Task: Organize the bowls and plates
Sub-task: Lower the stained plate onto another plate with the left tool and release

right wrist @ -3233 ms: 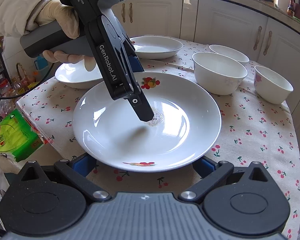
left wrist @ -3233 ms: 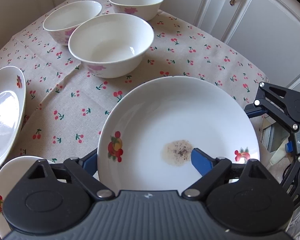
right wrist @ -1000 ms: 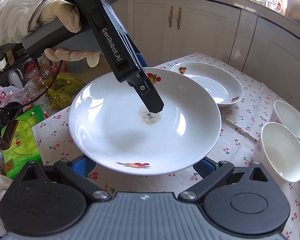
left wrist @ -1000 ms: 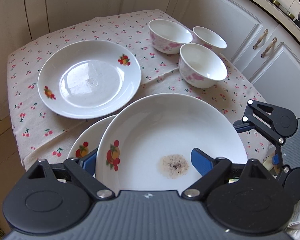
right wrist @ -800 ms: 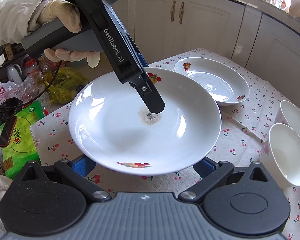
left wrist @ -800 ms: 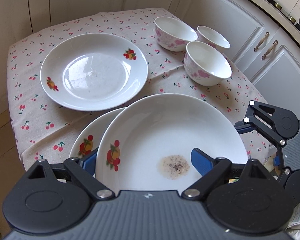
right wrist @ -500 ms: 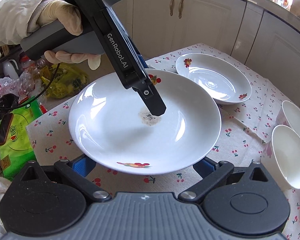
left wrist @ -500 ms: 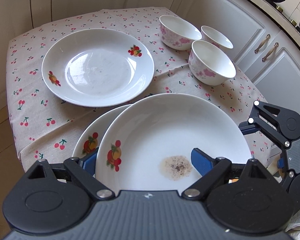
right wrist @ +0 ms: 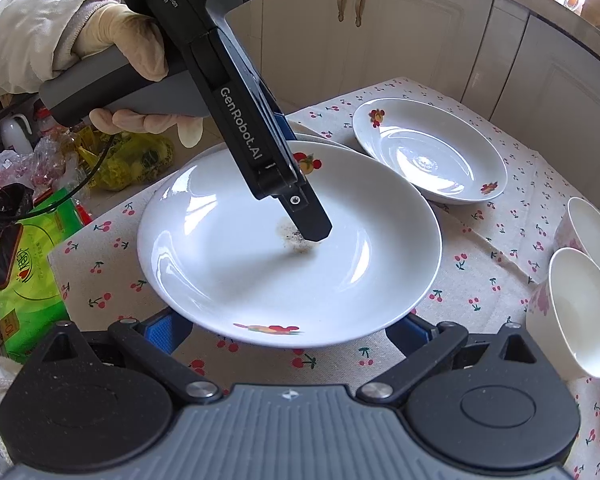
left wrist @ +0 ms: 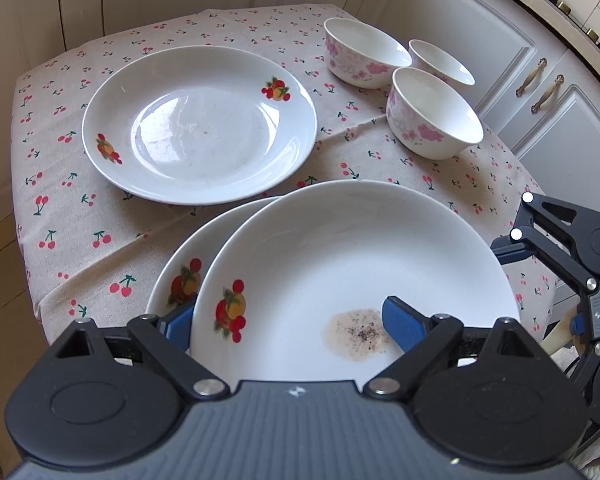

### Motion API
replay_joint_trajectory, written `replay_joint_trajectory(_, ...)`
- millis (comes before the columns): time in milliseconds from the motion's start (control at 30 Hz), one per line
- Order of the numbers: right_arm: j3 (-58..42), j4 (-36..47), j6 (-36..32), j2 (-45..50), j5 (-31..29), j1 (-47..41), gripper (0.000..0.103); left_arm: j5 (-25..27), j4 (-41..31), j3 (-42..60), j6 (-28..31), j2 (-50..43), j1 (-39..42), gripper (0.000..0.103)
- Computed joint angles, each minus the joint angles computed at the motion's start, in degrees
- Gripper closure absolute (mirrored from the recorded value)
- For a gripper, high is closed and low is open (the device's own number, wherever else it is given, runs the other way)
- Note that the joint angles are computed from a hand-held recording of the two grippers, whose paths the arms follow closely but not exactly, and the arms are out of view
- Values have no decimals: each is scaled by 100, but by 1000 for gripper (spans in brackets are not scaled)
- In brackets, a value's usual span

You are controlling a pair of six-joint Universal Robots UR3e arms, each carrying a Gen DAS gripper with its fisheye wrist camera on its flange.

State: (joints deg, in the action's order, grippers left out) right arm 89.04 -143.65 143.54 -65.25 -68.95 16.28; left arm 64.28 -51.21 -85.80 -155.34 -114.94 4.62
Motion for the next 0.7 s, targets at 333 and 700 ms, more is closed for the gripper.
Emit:
replay_joint_trajectory(333,127,-146,-16,-11,113,-73,0,552,-256,430,-135,-160,-293,10)
replay_joint_trajectory(700,300,-198,-66,-137,344,-174,0,776,-451,474,-170,-73,-331,10)
